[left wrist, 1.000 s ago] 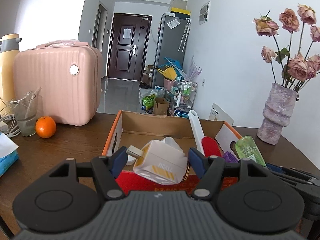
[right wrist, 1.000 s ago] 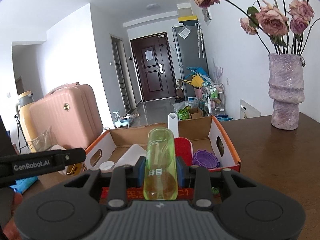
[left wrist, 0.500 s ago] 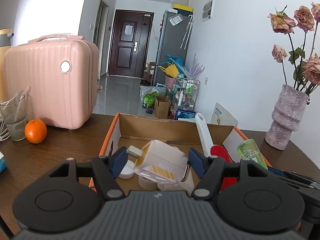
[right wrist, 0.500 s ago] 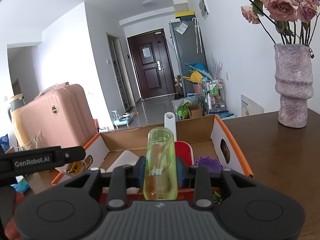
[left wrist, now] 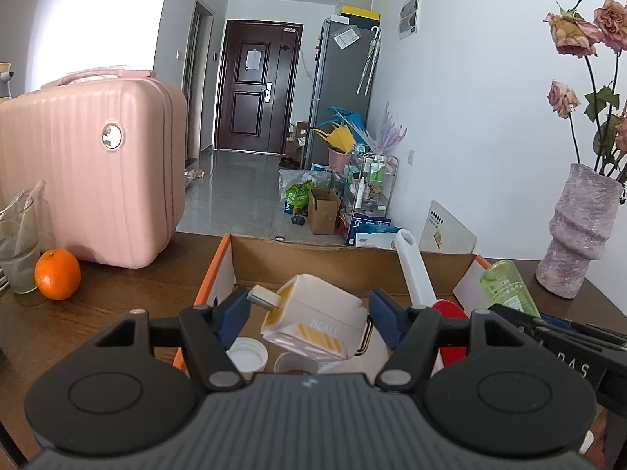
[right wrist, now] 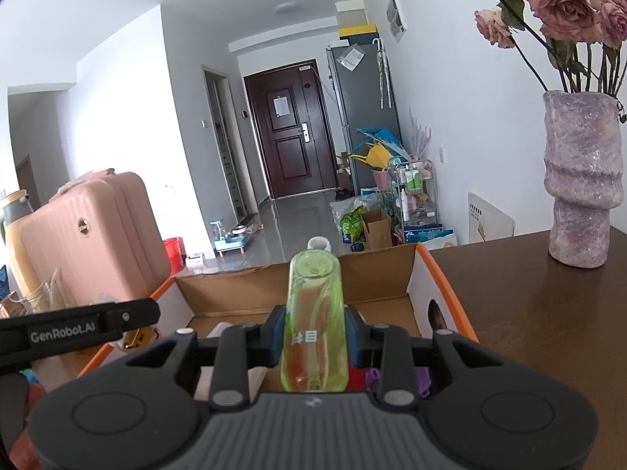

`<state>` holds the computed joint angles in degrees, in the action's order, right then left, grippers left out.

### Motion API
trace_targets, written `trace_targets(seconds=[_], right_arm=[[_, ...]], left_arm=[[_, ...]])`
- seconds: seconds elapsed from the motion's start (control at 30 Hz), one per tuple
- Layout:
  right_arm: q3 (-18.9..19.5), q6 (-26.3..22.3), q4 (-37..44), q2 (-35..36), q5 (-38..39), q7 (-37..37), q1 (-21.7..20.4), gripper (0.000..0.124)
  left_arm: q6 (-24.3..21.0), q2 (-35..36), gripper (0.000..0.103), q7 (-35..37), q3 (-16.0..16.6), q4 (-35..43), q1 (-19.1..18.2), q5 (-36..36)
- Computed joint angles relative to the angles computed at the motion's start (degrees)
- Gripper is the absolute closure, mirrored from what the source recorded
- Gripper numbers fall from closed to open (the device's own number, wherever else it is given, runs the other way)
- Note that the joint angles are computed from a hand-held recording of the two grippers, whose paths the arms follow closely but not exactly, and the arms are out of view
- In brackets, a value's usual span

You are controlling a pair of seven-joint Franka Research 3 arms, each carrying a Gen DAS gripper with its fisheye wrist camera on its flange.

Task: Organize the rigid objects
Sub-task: 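Lower the plug adapter into the box with the left tool while the right tool releases the green bottle inside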

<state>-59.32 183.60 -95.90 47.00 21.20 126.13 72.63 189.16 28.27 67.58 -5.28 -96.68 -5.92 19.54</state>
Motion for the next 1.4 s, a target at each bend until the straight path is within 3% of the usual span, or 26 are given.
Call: trace_targets(seconds=[0.43,0.83,1.13,1.4], right_arm=[[1.6,-2.6,6.1,2.7,-4.5,4.1,-5.6,0.093],[6.0,-7.4,13.1,3.4,-12.7,9.7,-12.5,0.093],[11.0,-11.0,15.3,1.9,-19.1,12.2,-16.5,0.093],[14.5,-12.6,16.5,0.7,-24.3,15.3,-19.2,0.093]], left_arm=[[-3.8,5.3,0.035,0.2,2.4,7.9,-2.3,-0.1],[-7.4,7.9,0.034,-0.6,3.6,12.2,-3.5,1.0],[-11.2,8.5,0.034,-0.6,3.1,13.5,-3.6,2.1],[-11.4,8.6,0.034,0.4,1.3,13.2,-2.1,2.1]])
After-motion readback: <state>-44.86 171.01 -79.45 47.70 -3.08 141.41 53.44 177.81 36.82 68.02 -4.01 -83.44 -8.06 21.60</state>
